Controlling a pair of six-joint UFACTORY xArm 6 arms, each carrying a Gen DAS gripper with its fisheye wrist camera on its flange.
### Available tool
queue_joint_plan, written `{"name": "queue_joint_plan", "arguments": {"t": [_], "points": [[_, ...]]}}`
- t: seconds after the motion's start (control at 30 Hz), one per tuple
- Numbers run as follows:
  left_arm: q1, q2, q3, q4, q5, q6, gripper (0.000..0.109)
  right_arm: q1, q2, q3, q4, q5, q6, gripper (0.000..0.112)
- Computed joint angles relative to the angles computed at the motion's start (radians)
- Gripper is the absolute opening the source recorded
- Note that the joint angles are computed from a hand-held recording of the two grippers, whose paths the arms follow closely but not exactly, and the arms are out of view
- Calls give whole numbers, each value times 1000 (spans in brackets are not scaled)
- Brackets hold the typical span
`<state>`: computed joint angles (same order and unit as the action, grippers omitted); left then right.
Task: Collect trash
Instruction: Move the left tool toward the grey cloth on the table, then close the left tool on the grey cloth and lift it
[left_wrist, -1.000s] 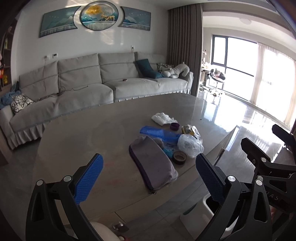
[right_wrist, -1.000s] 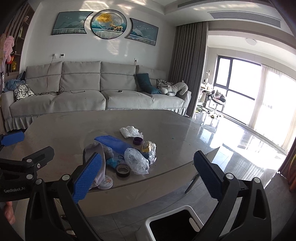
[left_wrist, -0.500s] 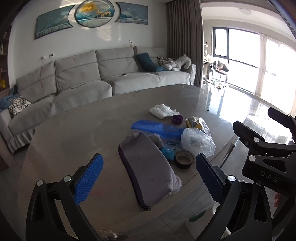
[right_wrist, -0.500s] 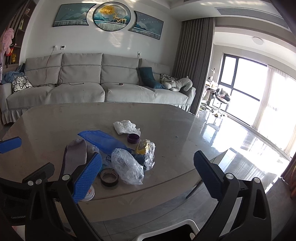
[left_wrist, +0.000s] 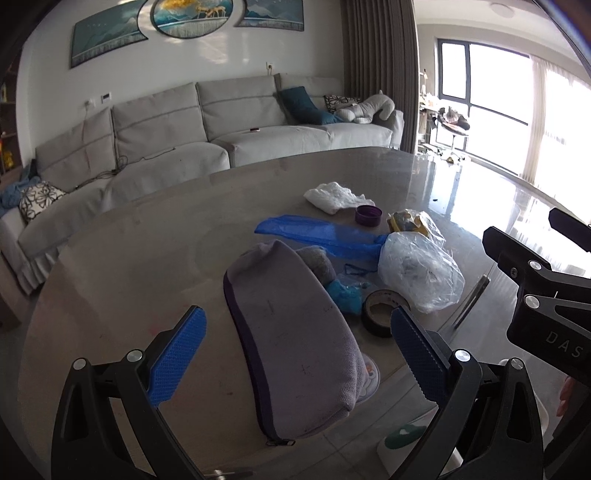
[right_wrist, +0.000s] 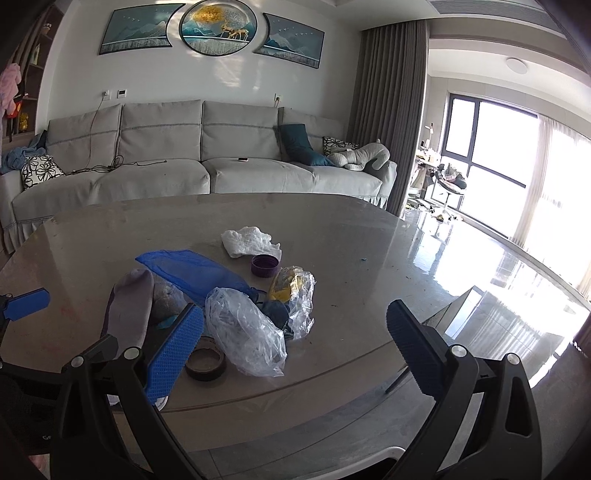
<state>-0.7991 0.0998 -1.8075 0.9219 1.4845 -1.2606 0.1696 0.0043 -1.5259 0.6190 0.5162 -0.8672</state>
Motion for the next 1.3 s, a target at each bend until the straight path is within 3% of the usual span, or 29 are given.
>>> {"name": "queue_joint_plan", "arguments": {"t": [0.3, 0.4, 0.53, 0.7, 0.83, 0.9, 1.0, 1.1, 1.2, 1.27, 1.3], "points": [[4, 35, -4, 5, 107, -13, 98, 8, 26, -13, -2, 12, 1, 99], [27, 18, 31, -51, 81, -12, 98, 13, 29, -8, -10, 15, 5, 99], [10, 39, 11, -22, 98, 15, 98, 20, 34, -6, -23, 21, 15, 99], [7, 33, 12, -25, 37, 16, 98, 26, 28, 3, -22, 9, 10, 99], [30, 92, -48, -91, 83, 68, 98, 24, 35, -3, -21, 11, 19, 99], [60, 71, -7, -160, 56, 43, 98, 24, 34, -1, -21, 8, 17, 99], [84, -20, 123, -187, -51, -50, 99, 23, 34, 0, -16, 6, 12, 99], [113, -71, 199, -230, -141, -63, 98, 21, 36, -1, -12, 12, 10, 99], [107, -79, 223, -211, -185, -44, 85, 24, 33, 7, -5, 14, 1, 99], [102, -102, 261, -206, -274, -14, 40, 30, 31, 14, -13, 10, -1, 99], [93, -92, 252, -189, -271, 0, 36, 33, 28, 19, -14, 7, -5, 99]]}}
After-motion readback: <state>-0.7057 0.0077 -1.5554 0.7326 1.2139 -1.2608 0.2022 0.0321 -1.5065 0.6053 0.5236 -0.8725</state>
